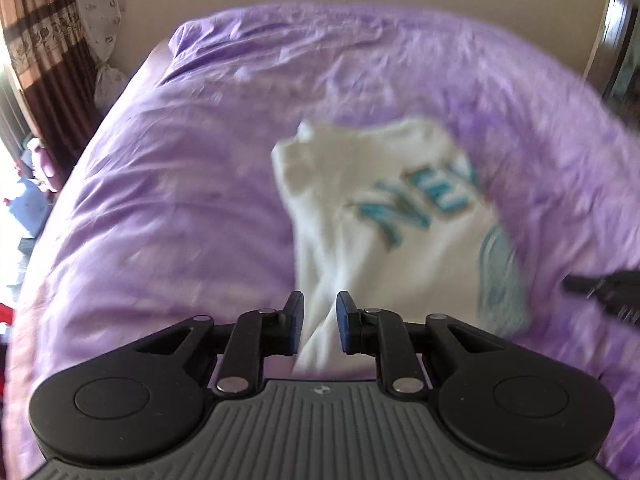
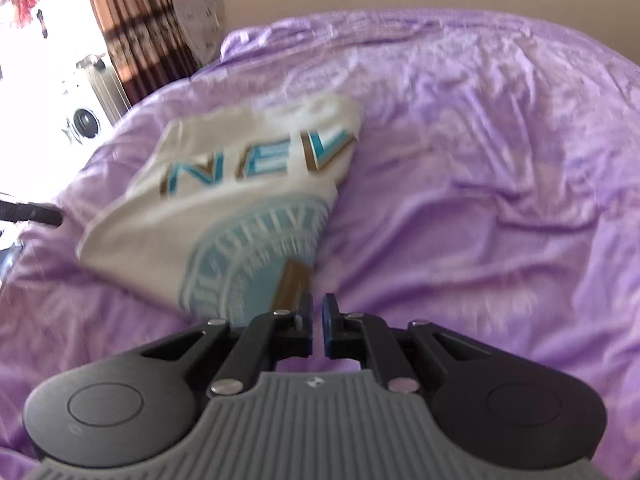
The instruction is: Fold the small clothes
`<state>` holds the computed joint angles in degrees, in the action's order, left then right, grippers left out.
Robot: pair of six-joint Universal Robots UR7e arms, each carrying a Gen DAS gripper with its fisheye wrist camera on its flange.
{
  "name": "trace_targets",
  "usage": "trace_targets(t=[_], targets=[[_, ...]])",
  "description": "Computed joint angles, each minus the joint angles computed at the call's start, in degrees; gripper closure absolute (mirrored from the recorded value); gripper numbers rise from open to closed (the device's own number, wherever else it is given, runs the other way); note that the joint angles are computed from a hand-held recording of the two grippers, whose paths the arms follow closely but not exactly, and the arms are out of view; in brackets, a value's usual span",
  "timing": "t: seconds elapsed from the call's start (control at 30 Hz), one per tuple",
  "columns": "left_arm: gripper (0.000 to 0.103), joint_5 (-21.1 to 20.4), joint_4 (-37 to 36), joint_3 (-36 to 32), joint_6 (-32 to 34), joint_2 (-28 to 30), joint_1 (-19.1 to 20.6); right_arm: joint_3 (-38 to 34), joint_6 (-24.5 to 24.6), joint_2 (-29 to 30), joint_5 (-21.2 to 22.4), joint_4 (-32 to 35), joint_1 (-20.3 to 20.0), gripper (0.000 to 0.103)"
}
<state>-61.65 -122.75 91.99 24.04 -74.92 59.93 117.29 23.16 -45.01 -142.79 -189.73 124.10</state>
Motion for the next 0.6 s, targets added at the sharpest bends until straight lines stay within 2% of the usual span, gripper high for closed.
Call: trace_targets(t=[0.1,0.2,0.27,0.47,0.6], targets=[[0.082,-3.29,-3.61,-0.33,-0.92,2.69,0.91,-2.91,-5.69,1.7,1.31,-4.47,-1.04,0.102],[0.082,-4.07,-9.62,1.13,0.73,4.42,1.77,-5.03,-8.5,3.0,3.05,-7.09,-2.29,0.099],[0.082,-2.23,-11.13,1.49,0.61,5.77,2.03,-5.88,-8.35,3.53,4.79,-7.37,-3.47,0.099],[0.083,0.68,-9.11,-1.33,-1.56,9.45,4.81,-5.77,-7.33,5.31,8.5,-7.28,-6.4,0.1],[0.083,0.2,-7.37,-2.56,-2.39,9.94,5.85,-5.55,-7.7,5.35,9.76,-7.52,-7.38,0.103]])
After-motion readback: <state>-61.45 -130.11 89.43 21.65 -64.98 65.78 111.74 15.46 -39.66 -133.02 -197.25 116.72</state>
